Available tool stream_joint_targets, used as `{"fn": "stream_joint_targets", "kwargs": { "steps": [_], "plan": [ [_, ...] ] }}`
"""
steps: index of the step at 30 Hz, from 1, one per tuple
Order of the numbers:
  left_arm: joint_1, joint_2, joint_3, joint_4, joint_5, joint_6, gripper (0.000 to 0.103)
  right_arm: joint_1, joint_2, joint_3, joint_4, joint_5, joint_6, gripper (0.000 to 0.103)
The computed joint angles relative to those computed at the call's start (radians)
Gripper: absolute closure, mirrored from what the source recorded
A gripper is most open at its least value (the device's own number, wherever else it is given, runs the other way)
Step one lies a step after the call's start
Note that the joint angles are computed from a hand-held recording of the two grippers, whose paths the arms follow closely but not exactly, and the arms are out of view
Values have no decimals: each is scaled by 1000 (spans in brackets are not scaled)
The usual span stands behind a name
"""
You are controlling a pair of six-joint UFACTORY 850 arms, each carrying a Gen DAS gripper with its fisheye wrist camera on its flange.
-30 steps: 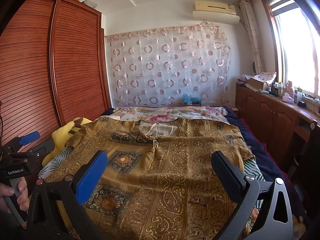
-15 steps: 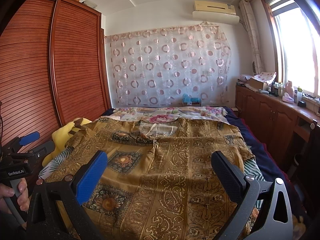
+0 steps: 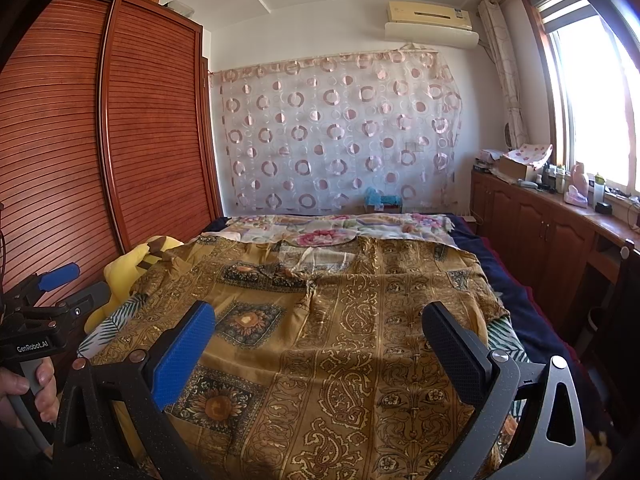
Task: Fold small clothes
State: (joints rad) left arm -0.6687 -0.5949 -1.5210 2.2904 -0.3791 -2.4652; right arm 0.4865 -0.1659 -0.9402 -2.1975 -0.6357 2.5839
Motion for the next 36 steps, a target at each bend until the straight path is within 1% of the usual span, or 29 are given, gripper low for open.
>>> {"fn": "stream_joint_targets", "kwargs": {
  "steps": [6, 28, 34, 35, 36],
  "plan": [
    [-8, 5, -6, -34, 2, 34, 0, 3, 2, 0, 4, -4, -3, 0],
    [-6, 5, -7, -33, 2, 37, 0, -1, 7, 8, -15, -5, 18, 0],
    [-2, 1, -37, -166, 44, 163, 0, -11, -7, 0, -22, 10, 32, 0],
    [3, -8, -52, -218, 61, 214, 0, -15, -11, -4, -25, 17, 34, 0],
    [7, -11, -56, -228, 70, 225, 0, -21, -18, -10, -35, 31, 42, 0]
  ]
}}
